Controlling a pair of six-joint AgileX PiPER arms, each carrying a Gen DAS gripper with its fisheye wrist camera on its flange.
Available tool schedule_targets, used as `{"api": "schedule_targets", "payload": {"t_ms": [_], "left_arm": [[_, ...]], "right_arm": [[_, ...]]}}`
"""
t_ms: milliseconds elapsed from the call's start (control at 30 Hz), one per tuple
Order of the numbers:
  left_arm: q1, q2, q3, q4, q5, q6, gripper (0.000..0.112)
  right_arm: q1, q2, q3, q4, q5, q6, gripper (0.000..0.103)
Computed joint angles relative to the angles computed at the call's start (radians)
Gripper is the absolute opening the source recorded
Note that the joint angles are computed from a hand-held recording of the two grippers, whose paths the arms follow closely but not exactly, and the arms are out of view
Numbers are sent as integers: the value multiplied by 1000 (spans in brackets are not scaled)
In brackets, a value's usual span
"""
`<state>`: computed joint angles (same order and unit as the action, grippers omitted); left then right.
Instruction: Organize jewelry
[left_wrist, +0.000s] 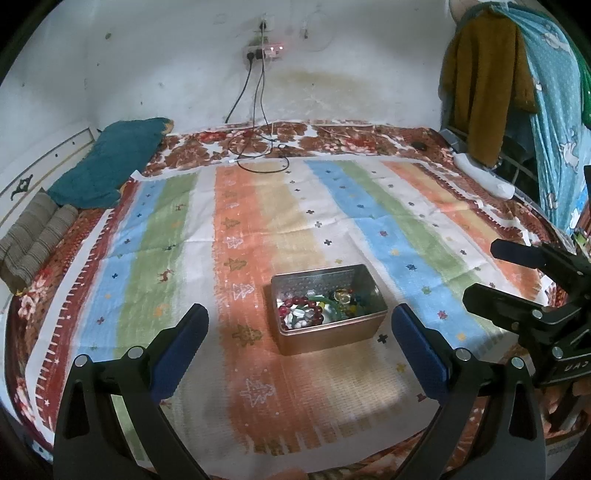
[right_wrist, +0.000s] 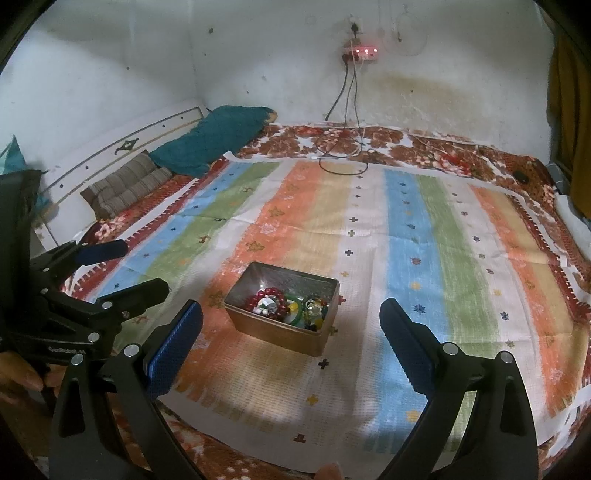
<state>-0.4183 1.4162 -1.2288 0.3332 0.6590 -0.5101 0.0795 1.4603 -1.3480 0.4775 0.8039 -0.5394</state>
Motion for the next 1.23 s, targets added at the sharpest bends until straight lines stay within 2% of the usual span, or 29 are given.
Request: {"api": "schedule_targets", "payload": {"t_ms": [333,1233], "left_arm": [[-4,-15,12,-37,-14,31,97],[-18,-9,7,-15,2,12,97]], "right_arm": [[6,-3,0,12,3,0,98],[7,-16,28,23,-10,-8,98]]}}
